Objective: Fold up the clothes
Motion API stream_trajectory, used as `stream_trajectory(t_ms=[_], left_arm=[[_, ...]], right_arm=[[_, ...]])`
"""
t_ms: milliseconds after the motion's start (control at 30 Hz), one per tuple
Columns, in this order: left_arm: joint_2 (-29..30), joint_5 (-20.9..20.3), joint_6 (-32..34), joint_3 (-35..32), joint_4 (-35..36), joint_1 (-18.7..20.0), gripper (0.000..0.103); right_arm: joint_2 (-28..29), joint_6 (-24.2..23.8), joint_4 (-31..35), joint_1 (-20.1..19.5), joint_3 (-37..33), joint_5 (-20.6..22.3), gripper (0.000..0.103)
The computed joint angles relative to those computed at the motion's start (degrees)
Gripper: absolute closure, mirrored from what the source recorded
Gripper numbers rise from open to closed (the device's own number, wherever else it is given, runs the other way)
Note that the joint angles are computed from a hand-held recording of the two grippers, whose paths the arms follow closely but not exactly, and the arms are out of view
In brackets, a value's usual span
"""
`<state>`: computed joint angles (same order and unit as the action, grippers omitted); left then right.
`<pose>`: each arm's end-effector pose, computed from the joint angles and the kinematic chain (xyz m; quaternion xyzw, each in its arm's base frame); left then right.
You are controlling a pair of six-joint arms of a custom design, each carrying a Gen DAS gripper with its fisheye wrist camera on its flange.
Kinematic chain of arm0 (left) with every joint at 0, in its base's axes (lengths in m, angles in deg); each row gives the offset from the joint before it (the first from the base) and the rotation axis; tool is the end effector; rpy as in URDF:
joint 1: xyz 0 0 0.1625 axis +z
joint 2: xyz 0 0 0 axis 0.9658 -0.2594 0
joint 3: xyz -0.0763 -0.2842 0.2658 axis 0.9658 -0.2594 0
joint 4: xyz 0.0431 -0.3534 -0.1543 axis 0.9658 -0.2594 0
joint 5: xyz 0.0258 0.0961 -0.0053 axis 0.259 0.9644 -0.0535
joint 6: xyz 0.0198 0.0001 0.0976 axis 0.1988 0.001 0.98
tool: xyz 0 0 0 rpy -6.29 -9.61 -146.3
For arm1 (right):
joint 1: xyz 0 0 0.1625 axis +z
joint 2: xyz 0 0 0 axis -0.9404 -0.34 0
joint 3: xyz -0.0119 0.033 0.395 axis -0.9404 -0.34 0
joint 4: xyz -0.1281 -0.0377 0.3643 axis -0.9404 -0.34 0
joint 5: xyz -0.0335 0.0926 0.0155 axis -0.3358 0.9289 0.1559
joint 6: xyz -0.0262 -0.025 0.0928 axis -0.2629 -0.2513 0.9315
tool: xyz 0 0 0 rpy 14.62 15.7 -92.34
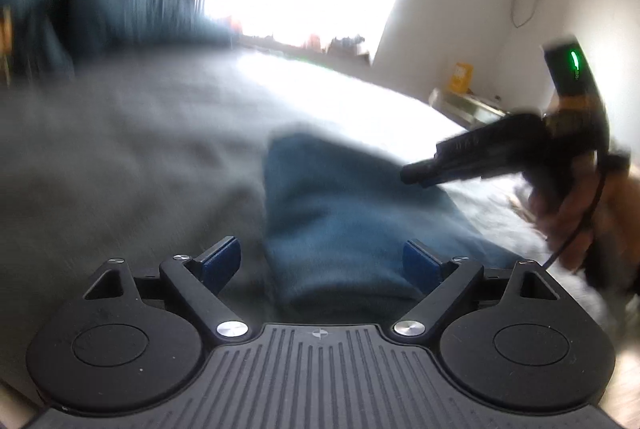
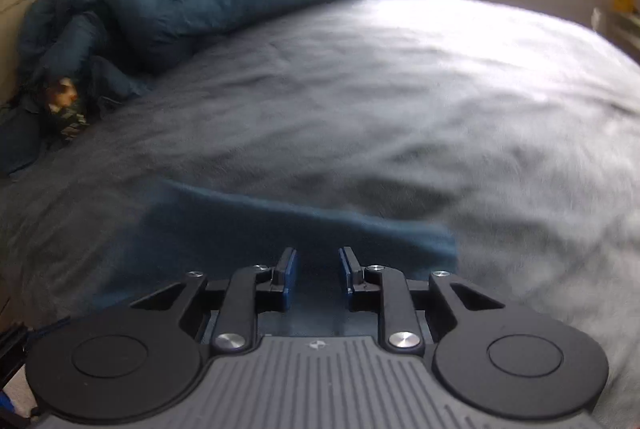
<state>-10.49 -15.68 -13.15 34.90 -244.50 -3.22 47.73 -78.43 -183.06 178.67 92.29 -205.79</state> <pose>-0.0747 -0.6265 0.1962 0.4322 0.8227 -0.3689 0.0175 0.2694 -0.6063 0.1533 0.0495 -0.8452 0.4263 0.3187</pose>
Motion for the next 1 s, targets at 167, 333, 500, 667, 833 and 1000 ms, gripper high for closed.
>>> stream_trajectory(t_ms=[167, 333, 500, 667, 833, 1000], left_arm=[[-0.4, -6.1, 7.2, 1.8, -1.6, 0.5, 0.014], [-0.7, -3.9, 5.9, 1.4, 4.6, 1.6, 0.021], [-0.1, -4.5, 4.7, -0.2, 6.3, 2.2, 0.022], [-0.5, -4.4, 5.5, 0.6, 6.3, 2.0, 0.020], [-0.4, -3.4, 4.5, -0.1, 6.8, 1.7, 0.020], [-2.5, -2.2, -1.3, 0.3, 7.0, 1.3, 0.019]], right_arm=[[1.1, -1.5, 8.2, 0.7, -6.2, 9.4, 0.078], [6.1, -1.1, 22.5, -0.9, -15.9, 12.3, 0.079], [9.3, -1.0, 23.4, -2.3, -19.1, 11.0, 0.082], [12.0, -5.1, 19.5, -1.3, -20.0, 7.2, 0.081], [13.1, -6.0, 16.8, -1.4, -20.4, 7.1, 0.081], [13.1, -8.1, 12.5, -1.6, -18.8, 8.1, 0.080]])
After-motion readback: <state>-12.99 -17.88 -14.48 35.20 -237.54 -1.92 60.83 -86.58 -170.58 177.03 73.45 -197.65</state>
